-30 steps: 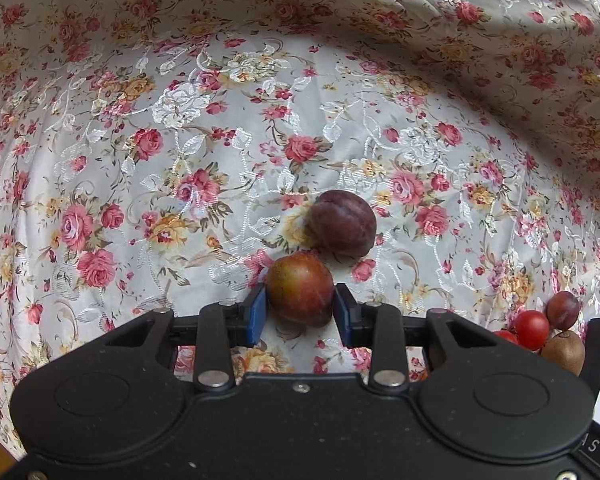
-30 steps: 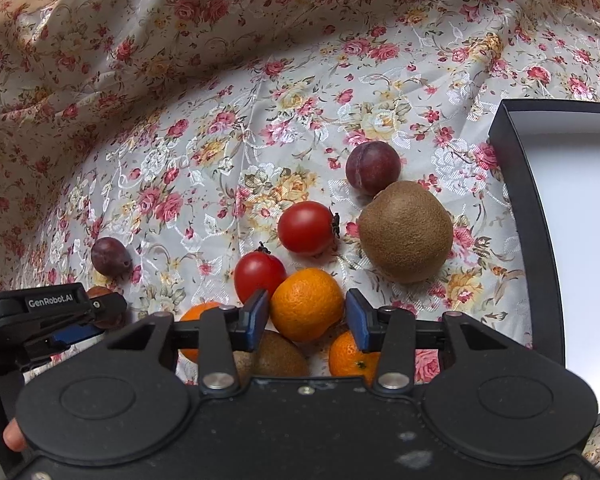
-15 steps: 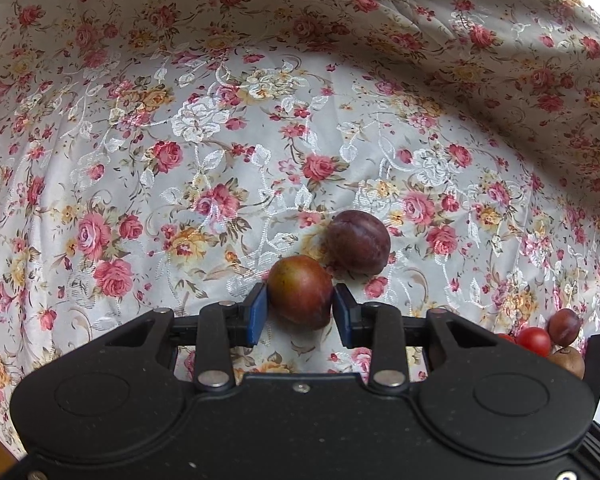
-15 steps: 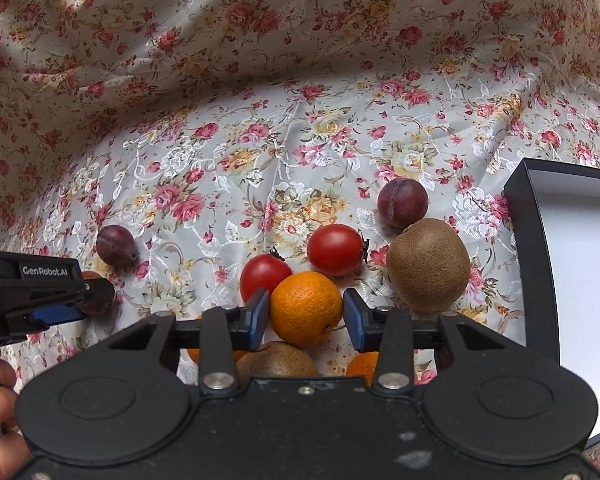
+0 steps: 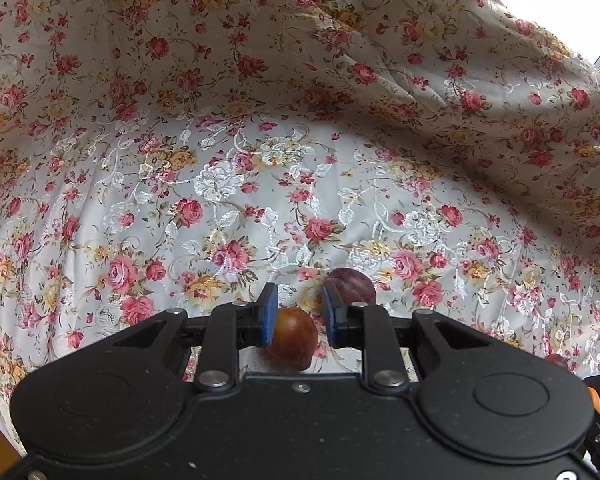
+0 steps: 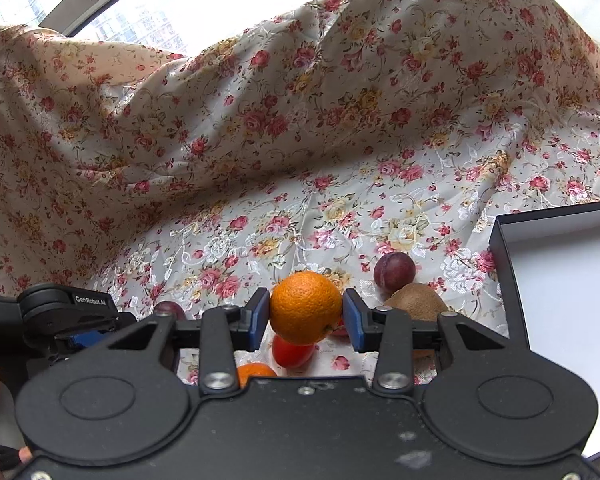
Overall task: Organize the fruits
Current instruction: 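Lift the plum with the left tool while the right tool grasps the mandarin, then carry the plum and mandarin into the white box and open both tools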
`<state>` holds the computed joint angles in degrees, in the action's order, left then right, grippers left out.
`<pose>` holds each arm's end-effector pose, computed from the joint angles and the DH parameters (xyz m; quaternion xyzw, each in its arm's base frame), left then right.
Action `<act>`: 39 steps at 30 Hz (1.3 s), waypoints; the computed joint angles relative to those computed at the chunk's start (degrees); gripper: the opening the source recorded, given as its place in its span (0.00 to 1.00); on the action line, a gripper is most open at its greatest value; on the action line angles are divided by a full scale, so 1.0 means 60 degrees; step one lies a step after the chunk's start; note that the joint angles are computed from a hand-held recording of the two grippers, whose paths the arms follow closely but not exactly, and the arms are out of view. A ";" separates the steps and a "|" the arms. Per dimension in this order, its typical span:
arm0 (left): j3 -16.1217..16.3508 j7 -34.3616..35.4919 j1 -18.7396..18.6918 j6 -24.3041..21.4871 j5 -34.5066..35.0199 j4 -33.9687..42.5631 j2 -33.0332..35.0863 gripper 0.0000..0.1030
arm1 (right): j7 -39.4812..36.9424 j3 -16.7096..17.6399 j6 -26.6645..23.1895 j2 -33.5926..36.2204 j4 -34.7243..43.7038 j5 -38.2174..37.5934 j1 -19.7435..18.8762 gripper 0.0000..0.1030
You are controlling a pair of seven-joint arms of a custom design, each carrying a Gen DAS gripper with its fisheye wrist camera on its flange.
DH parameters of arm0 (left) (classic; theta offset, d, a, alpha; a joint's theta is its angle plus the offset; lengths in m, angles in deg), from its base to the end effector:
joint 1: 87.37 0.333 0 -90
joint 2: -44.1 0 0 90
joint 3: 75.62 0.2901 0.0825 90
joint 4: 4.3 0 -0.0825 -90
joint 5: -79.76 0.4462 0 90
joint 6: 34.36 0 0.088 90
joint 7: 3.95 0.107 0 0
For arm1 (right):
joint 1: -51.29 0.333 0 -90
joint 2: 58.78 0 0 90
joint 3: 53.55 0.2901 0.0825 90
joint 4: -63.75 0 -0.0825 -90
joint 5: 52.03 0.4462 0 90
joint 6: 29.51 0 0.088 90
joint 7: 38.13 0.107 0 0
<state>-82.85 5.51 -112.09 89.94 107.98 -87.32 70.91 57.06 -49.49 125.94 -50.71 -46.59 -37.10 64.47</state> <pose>0.6665 -0.3771 0.4050 -0.8703 0.4364 -0.1603 0.1626 0.6604 0.1938 0.4356 -0.6696 0.6663 -0.0974 0.3134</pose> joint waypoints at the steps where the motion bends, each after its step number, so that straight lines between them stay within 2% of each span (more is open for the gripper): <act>1: -0.0016 0.0047 0.0030 0.0057 -0.0043 -0.0029 -0.0011 0.30 | 0.0116 -0.0046 -0.0067 -0.0014 0.0005 -0.0122 0.0003 0.41; 3: -0.0057 0.0084 0.0119 0.0224 -0.0216 -0.0181 -0.0093 0.31 | 0.0181 -0.0104 -0.0145 -0.0076 -0.0068 -0.0232 -0.0041 0.41; 7: -0.0231 0.0318 0.0382 0.0454 -0.0969 -0.0344 -0.0074 0.49 | 0.0327 -0.0129 -0.0330 -0.0105 -0.0063 -0.0224 -0.0091 0.41; 10: -0.0257 0.0424 0.0441 0.0430 -0.1375 -0.0262 0.0076 0.53 | 0.0385 -0.0119 -0.0478 -0.0077 -0.0005 -0.0086 -0.0136 0.41; 16: -0.0313 0.0758 0.0546 0.0434 -0.2044 -0.0077 0.0392 0.54 | 0.0418 -0.0122 -0.0505 -0.0098 -0.0018 -0.0341 -0.0098 0.41; 21: -0.0160 0.0616 0.0411 0.0397 -0.1906 -0.0044 0.0418 0.53 | 0.0324 -0.0112 -0.0579 -0.0103 0.0007 -0.0162 -0.0134 0.41; 22: -0.0158 0.0590 0.0418 0.0397 -0.1924 -0.0050 0.0415 0.52 | 0.0343 -0.0121 -0.0595 -0.0102 0.0014 -0.0198 -0.0131 0.41; 24: -0.0096 0.0491 0.0329 0.0183 -0.1782 0.0111 0.0499 0.42 | 0.0353 -0.0127 -0.0610 -0.0114 0.0003 -0.0212 -0.0133 0.41; 29: -0.0066 0.0208 0.0239 0.0286 -0.1638 0.0215 0.0533 0.42 | 0.0373 -0.0171 -0.0627 -0.0183 -0.0065 -0.0240 -0.0176 0.41; 33: 0.0020 0.0192 -0.0131 -0.0040 -0.1090 0.1025 0.0930 0.42 | 0.0513 -0.0261 -0.0495 -0.0322 -0.0216 -0.0314 -0.0254 0.41; 39: 0.0186 0.0791 -0.0954 -0.0778 -0.0308 0.3277 0.2201 0.42 | 0.1556 -0.0592 -0.0240 -0.0608 -0.0574 -0.1213 -0.0463 0.41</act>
